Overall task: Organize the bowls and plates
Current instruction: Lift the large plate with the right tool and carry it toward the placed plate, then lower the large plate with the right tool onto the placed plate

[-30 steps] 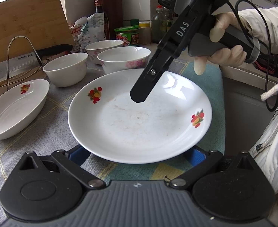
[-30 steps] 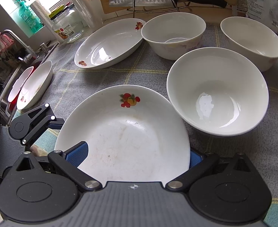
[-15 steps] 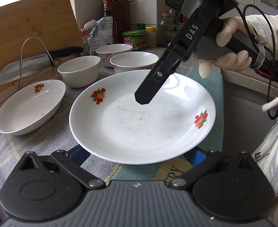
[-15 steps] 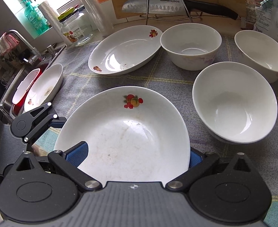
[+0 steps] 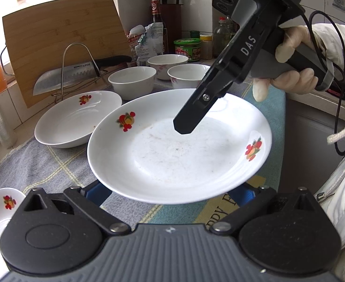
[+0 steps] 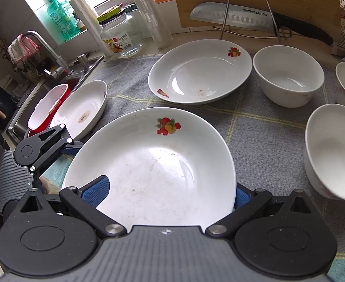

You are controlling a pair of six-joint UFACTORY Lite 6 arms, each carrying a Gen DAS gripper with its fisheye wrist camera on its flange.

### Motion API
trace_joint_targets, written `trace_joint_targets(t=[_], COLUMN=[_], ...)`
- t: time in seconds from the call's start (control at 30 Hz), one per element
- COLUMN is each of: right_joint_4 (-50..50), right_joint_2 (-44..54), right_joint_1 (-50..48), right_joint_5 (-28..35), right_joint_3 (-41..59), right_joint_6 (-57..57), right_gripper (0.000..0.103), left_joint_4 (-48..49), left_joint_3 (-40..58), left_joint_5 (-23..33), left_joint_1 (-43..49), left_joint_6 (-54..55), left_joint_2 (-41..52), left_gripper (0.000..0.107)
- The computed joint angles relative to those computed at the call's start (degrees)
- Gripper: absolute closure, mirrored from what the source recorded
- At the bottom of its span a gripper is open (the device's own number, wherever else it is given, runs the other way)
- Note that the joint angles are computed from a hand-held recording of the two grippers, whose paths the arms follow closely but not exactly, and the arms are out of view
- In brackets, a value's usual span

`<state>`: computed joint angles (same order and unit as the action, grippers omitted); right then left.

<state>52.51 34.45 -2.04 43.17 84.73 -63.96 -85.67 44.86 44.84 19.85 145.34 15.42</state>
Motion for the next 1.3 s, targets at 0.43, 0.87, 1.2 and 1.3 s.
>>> trace_joint_targets(t=[0.43, 0.87, 1.2, 1.3], right_joint_4=[-1.0, -4.6, -9.0, -10.8], right_joint_2=[3.1, 7.4, 15.7, 19.2], right_joint_1=[9.7, 17.1, 23.1, 24.8], right_joint_5=[-2.9, -4.2, -3.5, -2.6], right_joint_3=[6.2, 14.4, 27.2, 32.7], right_joint_6=[6.4, 13.3, 21.3, 24.2], right_gripper=[0.000, 0.000, 0.000, 0.000], left_joint_4=[8.2, 13.8, 17.7, 18.8], left_joint_3=[3.5, 8.5, 16.4, 19.2], left_joint_5=[4.1, 7.8, 10.3, 11.0], left_joint_1=[10.6, 19.4, 25.7, 27.5], left_joint_6=[-1.7, -3.5, -5.1, -5.5], left_joint_2=[0.7, 3.3, 8.9, 11.0], left_gripper=[0.005, 0.005, 0.005, 0.005])
